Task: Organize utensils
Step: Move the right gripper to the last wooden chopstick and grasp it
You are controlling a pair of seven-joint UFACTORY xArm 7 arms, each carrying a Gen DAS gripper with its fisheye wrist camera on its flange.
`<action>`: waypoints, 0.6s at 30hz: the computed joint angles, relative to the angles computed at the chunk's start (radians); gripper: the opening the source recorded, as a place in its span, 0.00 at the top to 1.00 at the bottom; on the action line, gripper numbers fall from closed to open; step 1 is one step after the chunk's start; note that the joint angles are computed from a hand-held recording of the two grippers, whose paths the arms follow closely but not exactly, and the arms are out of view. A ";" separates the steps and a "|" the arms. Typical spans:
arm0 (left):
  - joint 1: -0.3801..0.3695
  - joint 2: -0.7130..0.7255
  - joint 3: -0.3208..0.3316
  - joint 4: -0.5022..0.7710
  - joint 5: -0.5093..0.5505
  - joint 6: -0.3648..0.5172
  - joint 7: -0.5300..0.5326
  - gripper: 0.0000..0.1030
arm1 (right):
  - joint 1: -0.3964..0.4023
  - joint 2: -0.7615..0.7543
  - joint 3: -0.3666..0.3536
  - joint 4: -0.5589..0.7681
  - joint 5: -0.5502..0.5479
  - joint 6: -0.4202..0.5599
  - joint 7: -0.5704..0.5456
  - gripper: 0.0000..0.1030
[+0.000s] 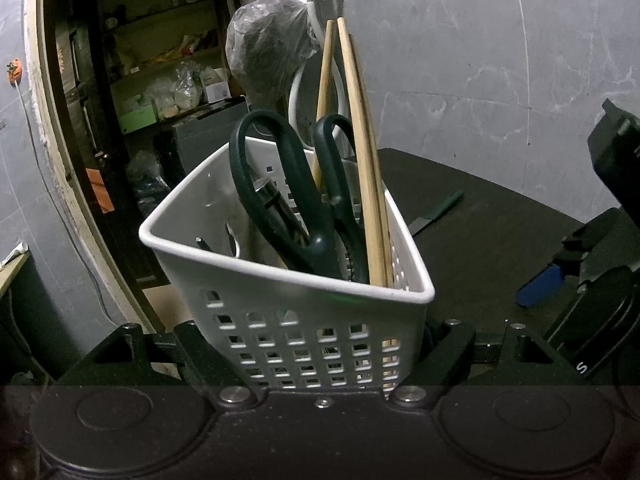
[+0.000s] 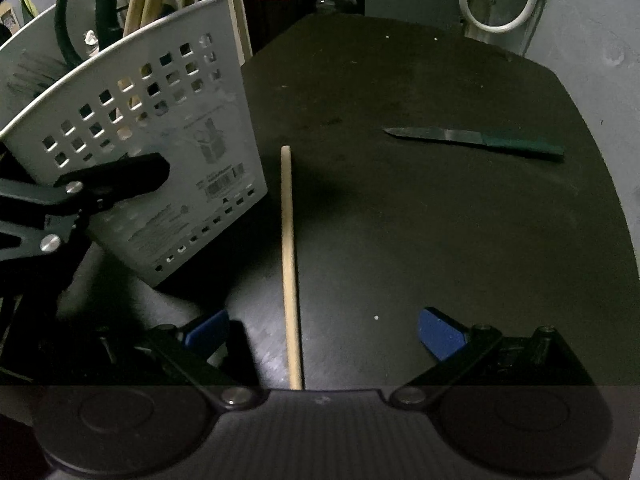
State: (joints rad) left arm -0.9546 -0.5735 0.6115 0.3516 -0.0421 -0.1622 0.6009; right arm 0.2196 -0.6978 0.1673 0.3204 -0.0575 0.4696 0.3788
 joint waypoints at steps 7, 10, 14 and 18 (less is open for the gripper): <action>0.005 0.004 -0.007 0.000 0.000 -0.002 -0.006 0.20 | -0.036 0.049 0.030 0.010 -0.051 -0.056 0.018 0.09; 0.007 0.004 -0.009 0.000 0.002 -0.002 -0.009 0.20 | -0.040 0.066 0.029 0.018 -0.064 -0.078 0.015 0.13; 0.010 0.005 -0.012 0.000 0.003 -0.002 -0.014 0.20 | -0.030 0.075 0.022 0.027 -0.067 -0.084 -0.001 0.16; 0.010 0.004 -0.010 0.000 0.006 -0.001 -0.014 0.20 | -0.015 0.071 0.008 0.019 -0.056 -0.098 -0.019 0.20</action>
State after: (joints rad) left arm -0.9450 -0.5693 0.6014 0.3515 -0.0360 -0.1628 0.5873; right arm 0.2046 -0.6268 0.1752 0.3394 -0.1137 0.3718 0.3594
